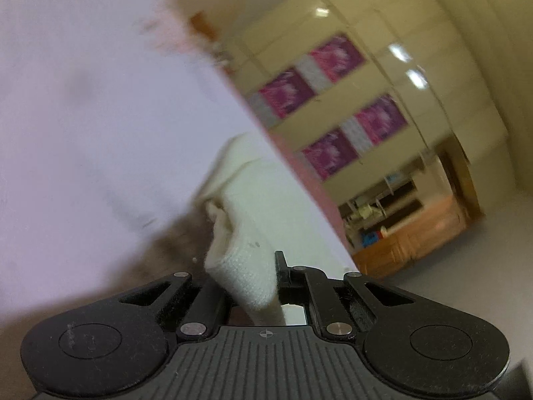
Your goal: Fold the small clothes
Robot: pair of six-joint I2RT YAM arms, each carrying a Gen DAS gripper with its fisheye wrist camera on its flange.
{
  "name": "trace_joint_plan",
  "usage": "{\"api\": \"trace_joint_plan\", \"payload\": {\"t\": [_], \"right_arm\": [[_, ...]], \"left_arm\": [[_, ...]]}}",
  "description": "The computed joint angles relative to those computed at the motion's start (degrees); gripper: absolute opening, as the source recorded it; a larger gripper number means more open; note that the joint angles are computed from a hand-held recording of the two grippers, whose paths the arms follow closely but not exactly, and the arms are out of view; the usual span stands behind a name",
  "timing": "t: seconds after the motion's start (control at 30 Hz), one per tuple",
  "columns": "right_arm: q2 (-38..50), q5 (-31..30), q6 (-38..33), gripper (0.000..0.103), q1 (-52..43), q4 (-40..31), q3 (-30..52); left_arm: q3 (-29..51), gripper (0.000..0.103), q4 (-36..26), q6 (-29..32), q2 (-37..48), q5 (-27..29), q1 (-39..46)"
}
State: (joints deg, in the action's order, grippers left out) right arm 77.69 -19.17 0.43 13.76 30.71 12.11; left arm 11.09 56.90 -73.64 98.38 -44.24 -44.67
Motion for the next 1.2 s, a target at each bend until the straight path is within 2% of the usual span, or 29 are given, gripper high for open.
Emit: {"api": "trace_joint_plan", "payload": {"t": [0.1, 0.2, 0.23, 0.3, 0.4, 0.47, 0.53, 0.6, 0.63, 0.67, 0.7, 0.73, 0.83, 0.9, 1.0, 1.07, 1.2], "right_arm": [[0.4, -3.2, 2.2, 0.000, -2.4, -0.3, 0.2], [-3.5, -7.8, 5.6, 0.000, -6.8, -5.1, 0.6], [-5.9, -10.3, 7.5, 0.009, -10.0, -5.2, -0.4], [-10.8, -18.2, 9.6, 0.012, -19.9, -6.8, -2.1], [-13.3, -30.1, 6.2, 0.012, -36.9, -13.4, -0.9], [-9.5, -37.4, 0.1, 0.012, -48.0, -20.8, 3.2], [-4.4, -40.8, -6.2, 0.015, -55.6, -26.6, 7.2], [1.1, -42.6, -13.4, 0.019, -61.5, -33.2, 11.9], [3.7, -42.7, -16.2, 0.020, -63.7, -36.1, 14.3], [6.2, -42.8, -19.3, 0.020, -65.8, -38.9, 16.4], [7.9, -42.9, -21.2, 0.021, -67.2, -40.5, 17.9], [9.7, -43.1, -23.7, 0.021, -68.7, -42.6, 19.4], [12.6, -44.6, -28.0, 0.021, -70.0, -47.2, 22.3], [11.8, -46.1, -31.2, 0.021, -68.9, -51.3, 22.8], [8.5, -46.8, -32.3, 0.023, -63.4, -53.7, 22.2], [5.4, -45.0, -27.7, 0.023, -58.4, -47.7, 19.1], [3.4, -40.1, -19.8, 0.025, -50.2, -37.3, 16.5]], "left_arm": [[5.8, 0.006, -15.1, 9.9, -10.3, 0.6, -0.6], [14.4, 0.006, -28.8, 19.9, -16.0, 7.0, 1.2], [18.0, 0.006, -32.2, 23.1, -15.4, 8.7, 1.5], [25.8, 0.006, -38.9, 29.0, -13.4, 12.4, 1.4], [38.6, 0.006, -45.5, 35.5, -5.7, 18.0, 1.4], [48.0, 0.006, -51.4, 37.7, 0.5, 21.0, 0.7], [57.2, 0.007, -57.7, 37.9, 7.5, 25.4, 0.4], [66.3, 0.012, -66.7, 36.7, 13.9, 25.0, -1.8], [67.7, 0.029, -68.0, 36.9, 14.8, 25.6, -2.6], [66.3, 0.048, -66.5, 36.8, 13.5, 26.0, -3.9], [61.9, 0.054, -61.8, 37.0, 10.4, 25.3, -5.2], [59.0, 0.057, -60.0, 36.7, 7.5, 23.8, -5.8], [46.1, 0.057, -54.1, 34.2, -4.3, 20.5, -4.5], [39.6, 0.056, -54.3, 33.0, -10.1, 17.2, -1.7], [34.8, 0.056, -55.3, 31.5, -13.3, 19.9, 5.8], [33.3, 0.056, -55.0, 31.9, -13.2, 23.2, 9.4], [31.0, 0.056, -51.5, 32.6, -9.2, 25.9, 10.4]]}}
